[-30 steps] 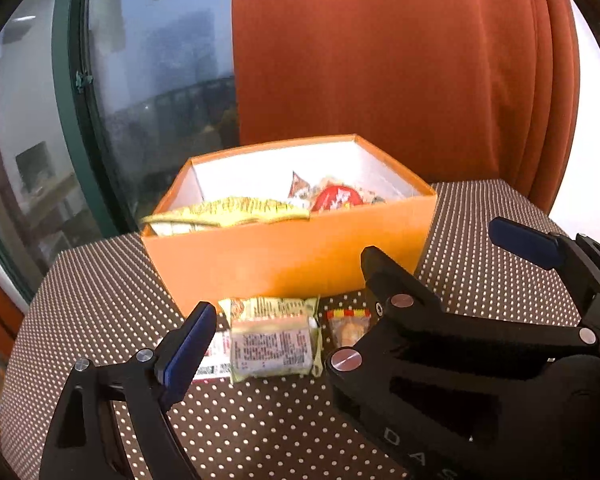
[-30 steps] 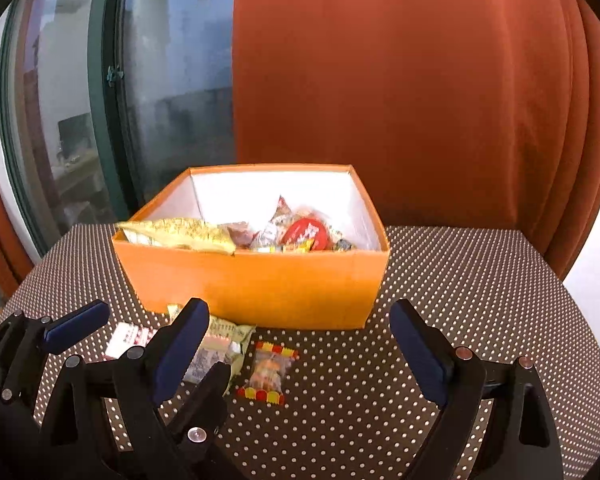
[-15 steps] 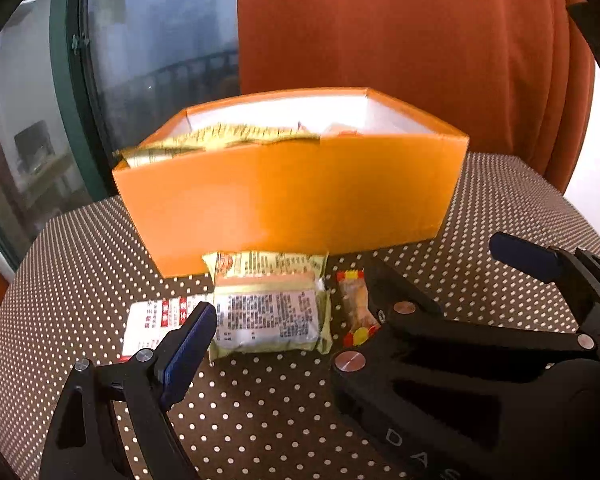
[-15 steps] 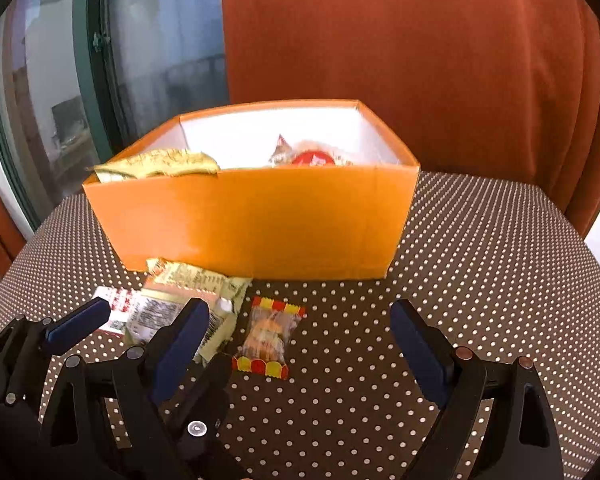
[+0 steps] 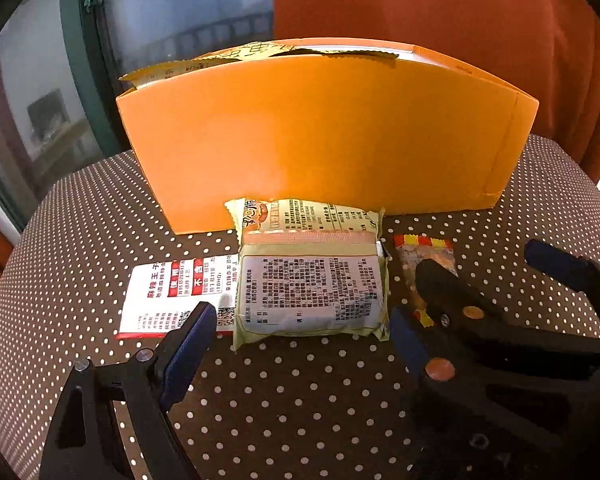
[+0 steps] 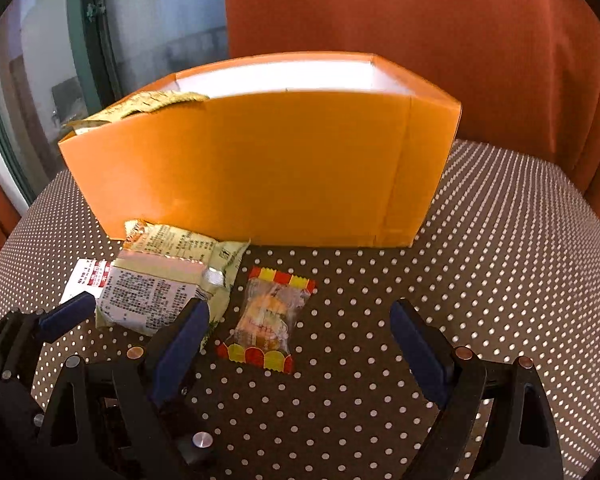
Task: Organize snacks
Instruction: 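Grasp the clear cake packet with the right tool while the left grasps the green-yellow bread packet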
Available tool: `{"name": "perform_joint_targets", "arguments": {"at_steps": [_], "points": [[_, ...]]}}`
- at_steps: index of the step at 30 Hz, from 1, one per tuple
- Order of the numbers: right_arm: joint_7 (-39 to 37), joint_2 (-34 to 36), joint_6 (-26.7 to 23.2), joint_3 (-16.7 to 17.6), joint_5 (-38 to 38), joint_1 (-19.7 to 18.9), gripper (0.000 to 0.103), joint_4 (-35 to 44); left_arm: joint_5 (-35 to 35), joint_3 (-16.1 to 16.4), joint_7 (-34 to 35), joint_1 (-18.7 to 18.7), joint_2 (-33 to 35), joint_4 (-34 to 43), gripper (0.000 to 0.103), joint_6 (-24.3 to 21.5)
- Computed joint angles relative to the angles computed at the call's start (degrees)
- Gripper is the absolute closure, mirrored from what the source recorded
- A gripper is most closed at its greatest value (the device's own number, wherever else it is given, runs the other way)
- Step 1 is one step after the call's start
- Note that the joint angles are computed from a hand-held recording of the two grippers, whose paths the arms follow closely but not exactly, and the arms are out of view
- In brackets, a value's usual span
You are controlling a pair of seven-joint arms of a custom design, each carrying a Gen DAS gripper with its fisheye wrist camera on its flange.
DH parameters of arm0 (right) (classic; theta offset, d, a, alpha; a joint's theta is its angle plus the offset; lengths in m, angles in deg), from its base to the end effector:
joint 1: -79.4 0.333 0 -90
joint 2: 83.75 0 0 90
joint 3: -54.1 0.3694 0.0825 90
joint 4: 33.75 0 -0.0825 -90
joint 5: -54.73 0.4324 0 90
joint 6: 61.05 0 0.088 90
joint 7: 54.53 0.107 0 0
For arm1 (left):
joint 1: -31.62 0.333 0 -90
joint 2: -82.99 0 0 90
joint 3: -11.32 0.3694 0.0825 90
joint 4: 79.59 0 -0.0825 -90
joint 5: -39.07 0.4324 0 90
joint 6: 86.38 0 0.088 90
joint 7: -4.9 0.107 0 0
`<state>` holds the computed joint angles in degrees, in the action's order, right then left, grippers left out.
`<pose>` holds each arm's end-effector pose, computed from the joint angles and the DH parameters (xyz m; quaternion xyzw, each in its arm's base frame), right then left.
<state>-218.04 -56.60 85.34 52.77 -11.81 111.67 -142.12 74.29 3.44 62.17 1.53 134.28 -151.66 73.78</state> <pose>0.5969 0.3742 0.2789 -0.5285 0.7696 -0.2892 0.2116 0.7000 -0.5283 0.2978 -0.4730 0.8109 -0.2825 0.1973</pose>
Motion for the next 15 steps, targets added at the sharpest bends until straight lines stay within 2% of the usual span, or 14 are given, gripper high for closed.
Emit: {"name": "perform_joint_targets", "arguments": {"at_steps": [2,3,6,8,11,13,15], "points": [[-0.61,0.64,0.82,0.21,1.34,-0.75,0.016,0.24,-0.03,-0.40,1.18,0.04,0.51,0.63,0.013,-0.71],[-2.08,1.18,1.22,0.51,2.59,-1.30,0.022,0.62,-0.16,-0.57,1.95,-0.11,1.02,1.42,0.013,-1.79],[-5.04,2.51,3.43,0.61,5.00,-2.15,0.029,1.45,-0.69,-0.58,3.05,-0.46,2.09,3.13,0.013,-3.49],[-5.25,3.02,4.94,0.03,5.46,-1.96,0.032,1.74,-0.90,-0.35,3.20,-0.69,2.54,3.90,0.013,-3.88],[-5.59,3.61,4.04,-0.96,5.37,-0.88,0.040,2.49,-0.89,0.01,3.22,-1.00,2.84,4.33,0.013,-3.84],[-5.71,3.99,3.45,-1.38,5.17,-0.36,0.054,3.00,-0.75,0.30,3.02,-1.22,2.81,4.27,0.013,-3.72],[-6.40,4.19,3.35,-1.49,5.20,-0.32,0.064,3.28,-0.06,1.14,2.27,-1.79,2.72,4.02,0.013,-3.38]]}}
